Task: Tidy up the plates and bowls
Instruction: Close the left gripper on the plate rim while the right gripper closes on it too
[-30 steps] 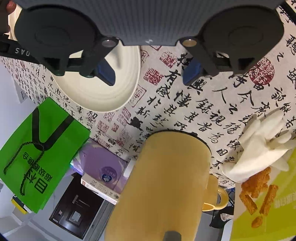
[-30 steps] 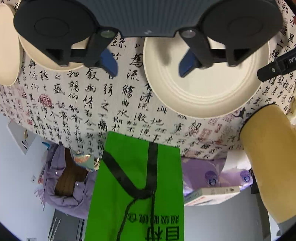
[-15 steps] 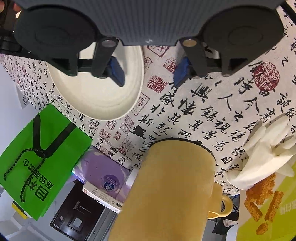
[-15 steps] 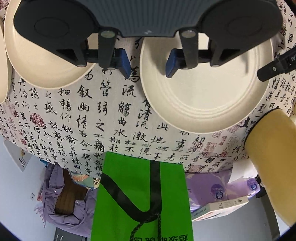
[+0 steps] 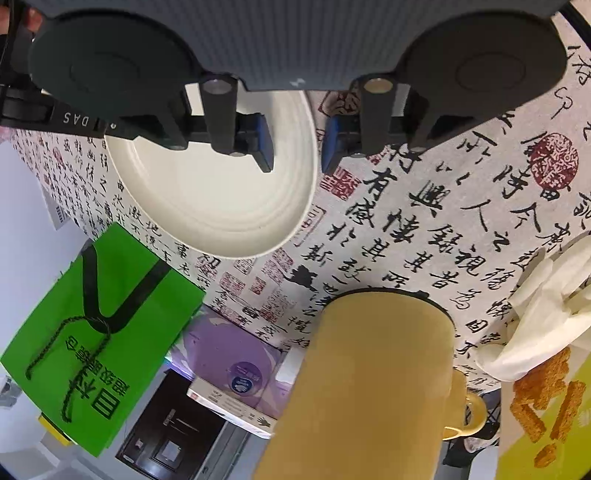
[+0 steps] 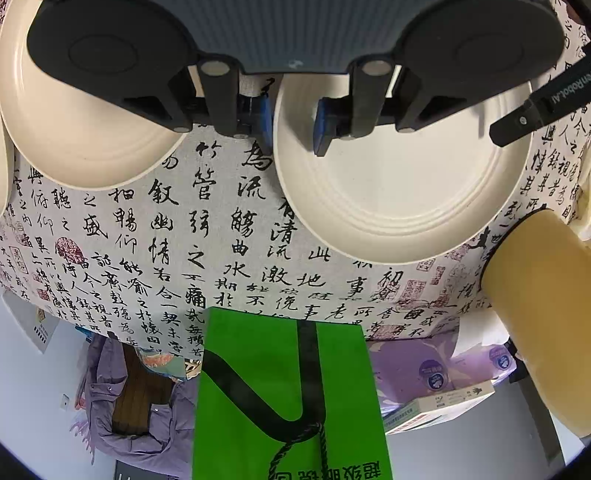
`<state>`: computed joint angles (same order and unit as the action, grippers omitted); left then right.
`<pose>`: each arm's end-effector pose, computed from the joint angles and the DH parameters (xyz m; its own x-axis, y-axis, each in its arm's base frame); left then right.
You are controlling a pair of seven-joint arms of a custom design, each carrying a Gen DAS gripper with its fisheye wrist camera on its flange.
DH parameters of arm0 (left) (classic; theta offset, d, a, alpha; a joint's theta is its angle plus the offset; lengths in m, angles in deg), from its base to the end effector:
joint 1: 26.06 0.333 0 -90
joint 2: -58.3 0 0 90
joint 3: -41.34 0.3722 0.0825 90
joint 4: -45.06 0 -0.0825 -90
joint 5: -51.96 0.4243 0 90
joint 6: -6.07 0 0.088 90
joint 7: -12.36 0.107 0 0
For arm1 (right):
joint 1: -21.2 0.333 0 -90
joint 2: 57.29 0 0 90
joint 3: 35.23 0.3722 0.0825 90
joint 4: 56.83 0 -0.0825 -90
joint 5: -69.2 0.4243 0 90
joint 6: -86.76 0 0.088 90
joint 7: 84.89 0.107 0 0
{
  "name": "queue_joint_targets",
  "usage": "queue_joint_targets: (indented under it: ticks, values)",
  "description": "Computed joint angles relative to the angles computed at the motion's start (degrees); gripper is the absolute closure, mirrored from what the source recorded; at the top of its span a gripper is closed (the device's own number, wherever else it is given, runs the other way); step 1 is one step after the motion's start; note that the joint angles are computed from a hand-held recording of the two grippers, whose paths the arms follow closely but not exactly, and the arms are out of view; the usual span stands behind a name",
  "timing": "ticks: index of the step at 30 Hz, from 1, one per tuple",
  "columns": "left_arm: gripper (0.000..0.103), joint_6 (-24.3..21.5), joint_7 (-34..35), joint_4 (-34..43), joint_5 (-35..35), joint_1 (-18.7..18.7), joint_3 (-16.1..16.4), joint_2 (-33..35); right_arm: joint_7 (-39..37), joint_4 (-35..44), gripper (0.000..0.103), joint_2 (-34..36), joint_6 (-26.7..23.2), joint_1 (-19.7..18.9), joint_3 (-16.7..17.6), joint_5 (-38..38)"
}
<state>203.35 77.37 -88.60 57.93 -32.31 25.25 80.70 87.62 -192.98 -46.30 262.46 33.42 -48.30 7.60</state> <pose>0.5555 -0.2344 0.2785 -0.1188 -0.9326 0.3407 -0.8036 -0.1113 -0.5847 0.5457 0.0627 0.2961 -0.3485 -0.9328 -0.0918 -0.7837 0.3437 -0.5173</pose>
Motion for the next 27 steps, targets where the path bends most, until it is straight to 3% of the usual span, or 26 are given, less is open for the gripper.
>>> queue_joint_targets:
  ticks: [5, 14, 27]
  values:
    - [0.077, 0.12, 1.60, 0.06, -1.73, -2.83, 2.32, -0.21, 2.28, 0.21, 0.085, -0.14, -0.52, 0.51, -0.48, -2.98]
    - [0.077, 0.46, 10.05, 0.07, -11.25, -13.98, 11.17, -0.77, 5.83, 0.65, 0.087, -0.60, -1.72, -1.22, 1.70, -8.60]
    - [0.077, 2.98, 19.37, 0.08, -21.67, -19.38, 14.14, -0.43, 14.43, 1.46, 0.088, -1.54, -3.93, -4.13, 5.64, -20.74]
